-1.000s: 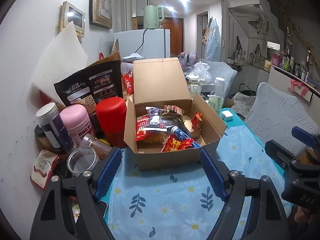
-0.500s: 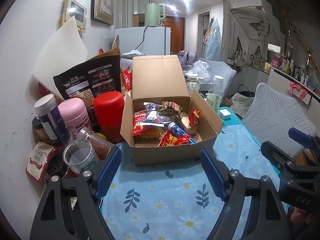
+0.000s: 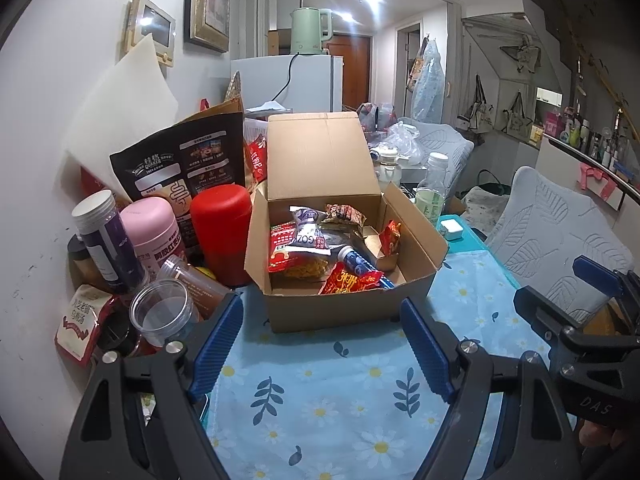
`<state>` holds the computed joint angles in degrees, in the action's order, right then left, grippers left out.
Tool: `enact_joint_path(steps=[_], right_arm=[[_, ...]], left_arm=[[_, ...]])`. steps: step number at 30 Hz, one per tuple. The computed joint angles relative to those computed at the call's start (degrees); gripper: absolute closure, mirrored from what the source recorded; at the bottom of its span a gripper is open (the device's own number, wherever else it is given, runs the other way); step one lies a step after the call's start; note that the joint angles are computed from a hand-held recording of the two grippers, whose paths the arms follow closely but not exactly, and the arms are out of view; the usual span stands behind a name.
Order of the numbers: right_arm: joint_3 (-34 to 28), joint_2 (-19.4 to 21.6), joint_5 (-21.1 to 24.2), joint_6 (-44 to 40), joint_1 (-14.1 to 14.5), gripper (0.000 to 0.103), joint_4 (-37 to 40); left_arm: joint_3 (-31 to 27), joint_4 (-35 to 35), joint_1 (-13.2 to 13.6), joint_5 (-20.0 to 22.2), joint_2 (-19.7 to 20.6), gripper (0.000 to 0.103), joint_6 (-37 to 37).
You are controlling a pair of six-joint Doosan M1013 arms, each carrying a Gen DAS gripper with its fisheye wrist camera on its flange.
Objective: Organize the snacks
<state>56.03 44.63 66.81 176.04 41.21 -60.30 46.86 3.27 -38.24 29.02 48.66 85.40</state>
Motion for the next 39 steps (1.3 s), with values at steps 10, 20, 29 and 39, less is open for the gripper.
enact_joint_path(steps=[10, 20, 29, 39], right_arm=[[0.8, -0.5, -1.0, 1.2, 0.1, 0.006, -0.5], [0.5, -0.4, -0.4, 0.9, 0.2, 0.006, -0.3], [0.9, -0.6, -0.5, 0.8, 0.1, 0.006, 0.4], [0.9, -0.5, -0.5, 0.6, 0.0, 0.006, 0.6]], left_arm=[[0.3, -2.5, 0.2, 0.3, -0.3, 0.022, 2.3], [0.4, -2.5, 0.1, 0.9, -0.4, 0.022, 2.8], [0.0, -1.2, -0.1, 1.5, -0.2, 0.022, 2.1], [0.6, -1.3, -0.1, 1.1, -0.5, 0.022, 2.5]])
